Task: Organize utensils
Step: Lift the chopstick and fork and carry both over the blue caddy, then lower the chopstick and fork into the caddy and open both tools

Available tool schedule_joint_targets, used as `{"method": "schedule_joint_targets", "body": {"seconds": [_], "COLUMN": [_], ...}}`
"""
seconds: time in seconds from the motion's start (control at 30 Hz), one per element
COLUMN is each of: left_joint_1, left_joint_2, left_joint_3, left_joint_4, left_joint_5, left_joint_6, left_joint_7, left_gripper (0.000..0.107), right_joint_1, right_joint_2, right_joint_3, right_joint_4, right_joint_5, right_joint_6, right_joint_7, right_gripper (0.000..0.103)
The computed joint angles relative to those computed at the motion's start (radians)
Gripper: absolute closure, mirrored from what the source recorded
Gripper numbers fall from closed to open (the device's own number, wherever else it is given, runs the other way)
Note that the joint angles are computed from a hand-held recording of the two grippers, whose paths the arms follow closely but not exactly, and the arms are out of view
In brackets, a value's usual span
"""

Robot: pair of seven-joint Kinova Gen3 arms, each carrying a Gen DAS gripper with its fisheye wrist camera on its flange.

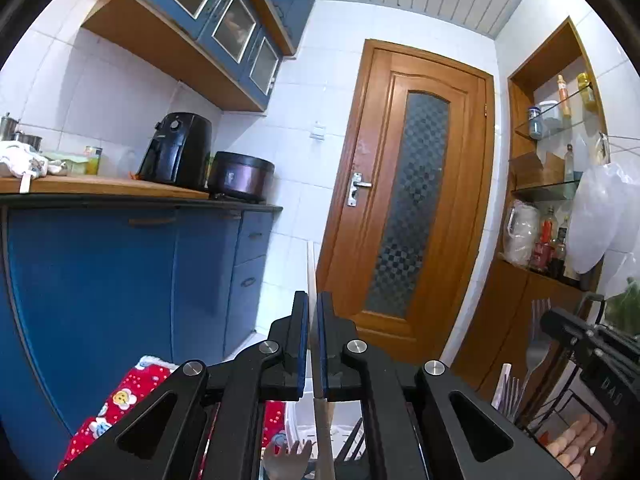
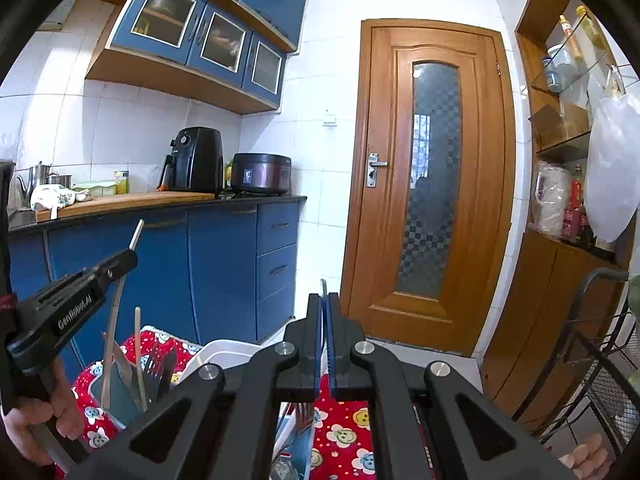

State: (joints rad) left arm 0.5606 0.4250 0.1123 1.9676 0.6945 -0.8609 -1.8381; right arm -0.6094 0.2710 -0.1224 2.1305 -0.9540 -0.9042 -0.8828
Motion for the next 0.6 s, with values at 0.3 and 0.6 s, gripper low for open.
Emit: {"method": "schedule_joint_targets", "body": {"seconds": [0.3,0.6], "left_joint_1": [-0.014,0.029], "left_joint_2": [-0.012,0.003], "left_joint_3": [0.007,0.012], "left_joint_4": [0.042,0.063], "left_joint_5": [-0.056,-0.009], "left_joint_6": [-0.056,-0.165], "left_joint_7": [0.084,0.036], "left_gripper": [0.103,0.103], "right_joint_1": [0.026,0.016], "right_joint_2": [-0.018,-0.044], "right_joint_3": [0.002,-0.003], "right_joint_4": [0.013,0.057], "right_joint_5": [0.078,0.120], "right_joint_6": [0.091,0.075], "right_joint_7": [-0.084,-0.147], "right_gripper": [0.083,0.077]}}
